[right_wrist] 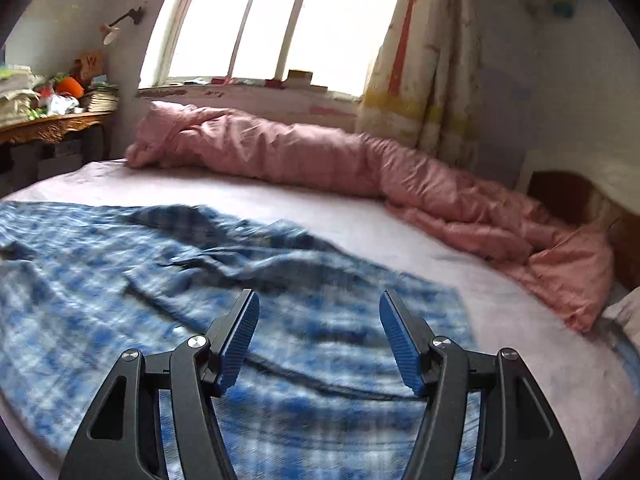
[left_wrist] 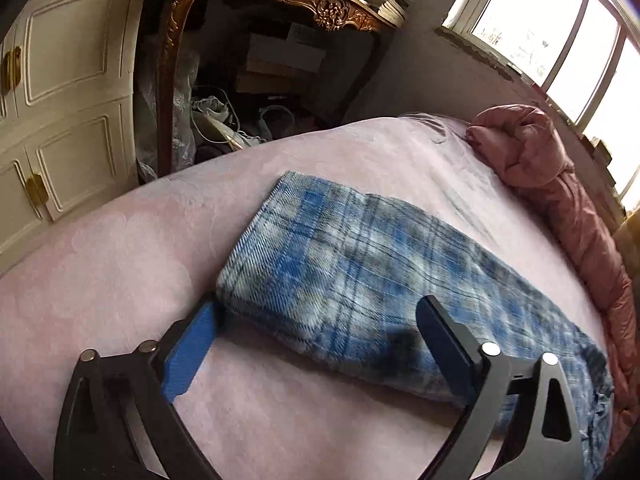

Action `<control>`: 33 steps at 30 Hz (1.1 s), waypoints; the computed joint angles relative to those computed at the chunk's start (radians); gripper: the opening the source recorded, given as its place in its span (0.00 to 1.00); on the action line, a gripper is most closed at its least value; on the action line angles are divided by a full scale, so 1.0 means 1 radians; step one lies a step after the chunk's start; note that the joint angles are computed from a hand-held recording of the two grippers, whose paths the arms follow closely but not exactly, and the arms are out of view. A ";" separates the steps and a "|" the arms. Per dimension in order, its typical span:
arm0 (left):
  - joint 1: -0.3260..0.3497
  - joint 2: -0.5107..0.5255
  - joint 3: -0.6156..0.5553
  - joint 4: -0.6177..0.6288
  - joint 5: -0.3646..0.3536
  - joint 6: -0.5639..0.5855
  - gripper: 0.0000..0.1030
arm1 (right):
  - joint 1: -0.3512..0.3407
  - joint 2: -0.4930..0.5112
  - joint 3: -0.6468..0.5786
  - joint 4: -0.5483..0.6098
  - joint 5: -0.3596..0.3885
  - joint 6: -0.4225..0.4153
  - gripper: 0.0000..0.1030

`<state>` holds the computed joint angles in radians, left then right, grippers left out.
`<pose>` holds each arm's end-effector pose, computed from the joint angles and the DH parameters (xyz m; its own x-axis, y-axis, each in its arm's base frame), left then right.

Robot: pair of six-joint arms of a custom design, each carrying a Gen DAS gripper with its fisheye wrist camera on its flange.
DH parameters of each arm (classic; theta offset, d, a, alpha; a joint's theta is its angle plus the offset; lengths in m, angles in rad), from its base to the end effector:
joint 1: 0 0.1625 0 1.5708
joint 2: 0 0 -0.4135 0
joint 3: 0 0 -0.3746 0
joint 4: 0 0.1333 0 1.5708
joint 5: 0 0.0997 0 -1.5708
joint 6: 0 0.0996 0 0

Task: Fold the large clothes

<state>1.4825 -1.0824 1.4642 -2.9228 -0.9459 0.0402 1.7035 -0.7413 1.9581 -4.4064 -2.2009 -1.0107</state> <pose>0.1322 -0.6789 0.4247 -0.8477 -0.3863 -0.3635 0.0840 0.5789 -0.8110 0.1415 -0.4961 0.1938 -0.4722 0.2934 0.8312 -0.7411 0.3784 -0.5546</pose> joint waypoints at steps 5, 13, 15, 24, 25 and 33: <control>-0.050 0.044 0.014 -0.147 0.193 0.128 0.06 | -0.021 -0.033 0.005 0.059 -0.018 0.060 0.63; -0.288 0.041 0.230 -0.632 0.108 0.464 0.05 | -0.043 -0.056 -0.029 0.092 -0.113 0.130 0.63; -0.355 0.049 0.246 -0.618 0.076 0.459 0.05 | -0.054 -0.059 -0.057 0.145 -0.186 0.177 0.63; -0.623 0.181 0.228 -0.525 -0.030 0.319 0.05 | -0.115 -0.228 0.056 0.305 -0.135 0.485 0.63; -0.644 0.212 0.215 -0.531 -0.026 0.317 0.05 | -0.120 -0.241 0.061 0.321 -0.133 0.505 0.63; -0.714 0.414 0.098 -0.367 -0.062 0.137 0.05 | -0.108 -0.174 -0.051 0.098 -0.246 0.219 0.63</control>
